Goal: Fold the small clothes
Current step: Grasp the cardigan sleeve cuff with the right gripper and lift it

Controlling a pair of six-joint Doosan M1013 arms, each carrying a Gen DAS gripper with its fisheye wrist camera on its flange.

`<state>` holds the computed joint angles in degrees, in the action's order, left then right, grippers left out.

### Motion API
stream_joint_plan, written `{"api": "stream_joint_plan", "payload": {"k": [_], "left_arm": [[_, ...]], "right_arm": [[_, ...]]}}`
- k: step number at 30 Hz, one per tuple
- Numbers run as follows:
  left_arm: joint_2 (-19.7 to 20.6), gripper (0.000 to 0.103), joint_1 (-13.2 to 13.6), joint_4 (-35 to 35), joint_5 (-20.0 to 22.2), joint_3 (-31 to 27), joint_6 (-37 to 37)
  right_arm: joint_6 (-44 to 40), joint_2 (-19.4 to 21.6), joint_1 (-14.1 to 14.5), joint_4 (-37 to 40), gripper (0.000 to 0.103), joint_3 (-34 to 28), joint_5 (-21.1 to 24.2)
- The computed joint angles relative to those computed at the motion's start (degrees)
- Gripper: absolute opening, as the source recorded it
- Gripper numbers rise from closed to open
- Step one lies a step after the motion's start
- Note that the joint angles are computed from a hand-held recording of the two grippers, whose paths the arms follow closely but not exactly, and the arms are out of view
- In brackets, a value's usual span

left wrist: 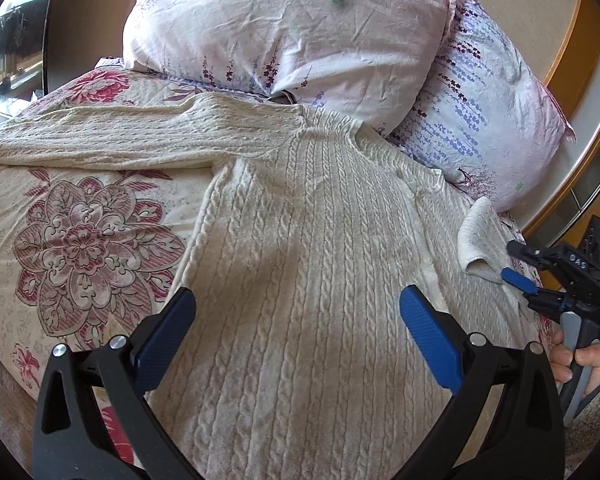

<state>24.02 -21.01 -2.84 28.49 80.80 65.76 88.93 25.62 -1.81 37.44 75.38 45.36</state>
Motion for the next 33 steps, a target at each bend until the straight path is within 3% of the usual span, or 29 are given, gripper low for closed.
{"api": "stream_joint_plan", "payload": {"k": [2,4,6,10,14,18,20,23,28,33], "left_arm": [[0.3,0.101,-0.2,-1.0,0.3,-0.5,1.5],[0.5,0.101,-0.2,-1.9,0.7,-0.8,2.7],[0.7,0.101,-0.3,-2.6,0.9,-0.8,3.5],[0.8,0.101,-0.2,-2.9,1.3,-0.9,3.2],[0.9,0.101,-0.1,-2.9,1.6,-0.9,2.7],[0.9,0.101,0.1,-2.7,1.8,-0.9,2.1],[0.9,0.101,0.2,-2.9,1.9,-0.9,2.0],[0.9,0.101,0.4,-3.5,2.0,-0.9,2.2],[0.9,0.101,0.8,-4.7,1.6,-0.8,3.2],[0.9,0.101,1.6,-6.4,0.7,-0.7,4.4]], "right_arm": [[5.1,-2.9,-0.9,-3.7,0.064,3.3,-7.0],[18.5,-4.7,-1.7,-14.5,0.059,5.4,-11.0],[32.4,-4.9,-2.6,-25.1,0.051,5.8,-9.5],[40.9,-4.5,-5.0,-27.9,0.045,6.5,-5.7],[40.5,-3.7,-5.8,-23.6,0.044,7.0,-4.2],[41.0,-3.8,-5.3,-26.3,0.04,7.0,-3.8],[38.6,-3.3,-5.3,-25.6,0.005,6.3,-1.9],[36.5,-3.3,-5.2,-24.8,0.004,6.6,-2.3],[33.2,-4.2,-4.8,-21.3,0.004,5.6,-8.7],[15.5,-1.7,-2.1,-6.5,0.004,-2.0,-13.2]]}}
